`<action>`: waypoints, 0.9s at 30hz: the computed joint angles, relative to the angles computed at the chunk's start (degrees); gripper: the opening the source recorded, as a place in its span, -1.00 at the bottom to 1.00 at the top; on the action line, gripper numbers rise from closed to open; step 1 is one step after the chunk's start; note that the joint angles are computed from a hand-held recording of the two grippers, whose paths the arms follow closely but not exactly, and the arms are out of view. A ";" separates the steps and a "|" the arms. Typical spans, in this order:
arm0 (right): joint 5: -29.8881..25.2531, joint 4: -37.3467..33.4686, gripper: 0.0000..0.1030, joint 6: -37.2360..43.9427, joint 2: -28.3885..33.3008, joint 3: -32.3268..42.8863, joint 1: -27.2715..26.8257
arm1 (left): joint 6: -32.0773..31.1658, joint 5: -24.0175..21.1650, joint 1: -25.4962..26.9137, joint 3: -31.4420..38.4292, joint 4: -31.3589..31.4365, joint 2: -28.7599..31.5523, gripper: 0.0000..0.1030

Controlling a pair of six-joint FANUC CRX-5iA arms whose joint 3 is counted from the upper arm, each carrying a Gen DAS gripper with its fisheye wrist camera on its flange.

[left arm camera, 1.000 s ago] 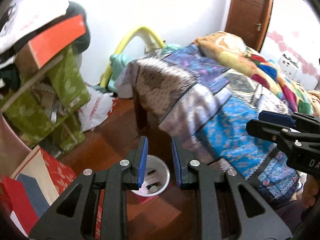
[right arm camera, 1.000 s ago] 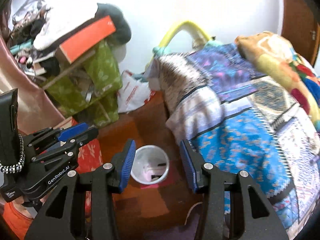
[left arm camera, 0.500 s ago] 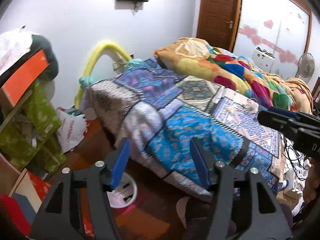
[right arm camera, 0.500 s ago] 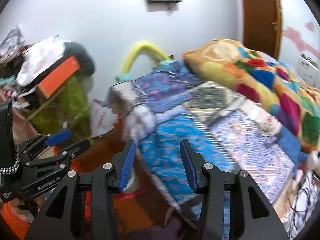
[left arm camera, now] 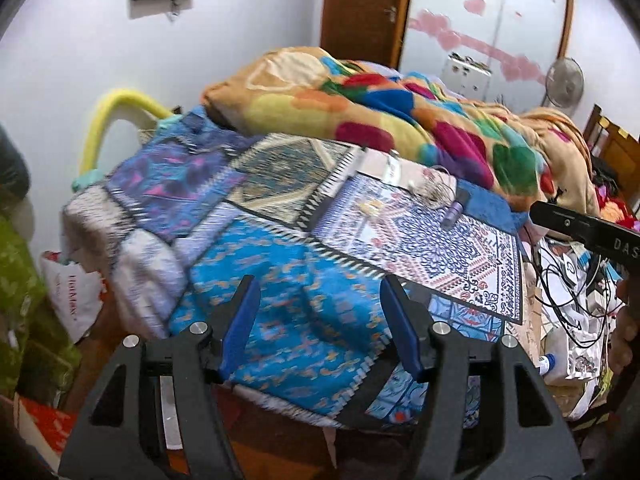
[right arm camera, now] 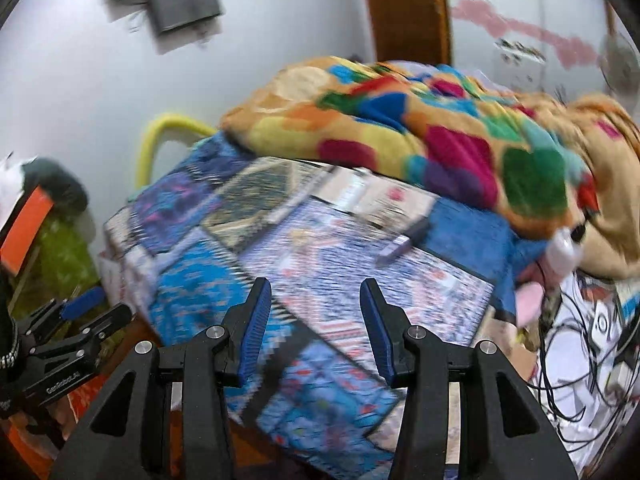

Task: Collect trash
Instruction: 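Move both open tools back to the bed toward the bag and bottle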

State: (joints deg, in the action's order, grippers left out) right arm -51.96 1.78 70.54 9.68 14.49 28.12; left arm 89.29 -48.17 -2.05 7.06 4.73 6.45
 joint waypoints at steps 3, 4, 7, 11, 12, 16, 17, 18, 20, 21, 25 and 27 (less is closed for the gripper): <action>0.19 1.79 -0.17 -0.92 1.86 -0.06 -1.66 | -0.88 -0.78 -1.13 3.47 0.75 4.79 0.19; 0.14 2.29 -0.17 -1.31 2.82 0.30 -2.23 | -0.95 -1.16 -1.36 4.55 0.78 6.07 0.19; -1.06 -1.04 -0.17 0.31 6.02 3.49 -4.65 | -1.01 -2.44 -1.91 8.49 1.04 10.58 0.19; -2.37 -5.76 -0.17 2.47 10.15 8.19 -7.13 | -1.02 -3.71 -2.35 13.30 1.18 15.34 0.19; -2.41 -6.19 -0.17 2.73 11.11 9.12 -7.47 | -1.32 -3.69 -2.40 14.18 1.33 16.24 0.19; -2.91 -6.87 -0.17 2.93 14.93 12.90 -8.24 | -2.08 -4.41 -2.53 18.53 1.94 20.24 0.19; -3.12 -7.47 -0.17 3.23 15.98 14.13 -8.41 | -2.22 -4.53 -2.52 19.47 2.47 21.16 0.19; -3.17 -7.57 -0.17 3.30 16.78 14.93 -8.43 | -2.27 -4.65 -2.57 20.72 2.98 22.35 0.19; -2.62 -6.75 -0.17 3.07 17.97 15.65 -8.16 | -2.07 -5.06 -2.82 23.16 2.93 24.33 0.19; -2.23 -6.06 -0.17 2.86 18.44 15.74 -7.95 | -2.09 -4.99 -2.98 24.30 2.81 25.24 0.19; -2.20 -5.11 -0.17 1.02 20.66 17.16 -7.80 | -0.85 -5.01 -3.19 27.84 2.68 28.23 0.19; -3.12 -5.65 -0.17 0.98 21.80 18.52 -7.81 | -0.18 -6.13 -3.14 30.36 3.48 30.41 0.19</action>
State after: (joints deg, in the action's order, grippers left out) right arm -55.08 -3.87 71.52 31.49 33.01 20.31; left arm 89.12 -54.30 -5.20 37.42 8.21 36.86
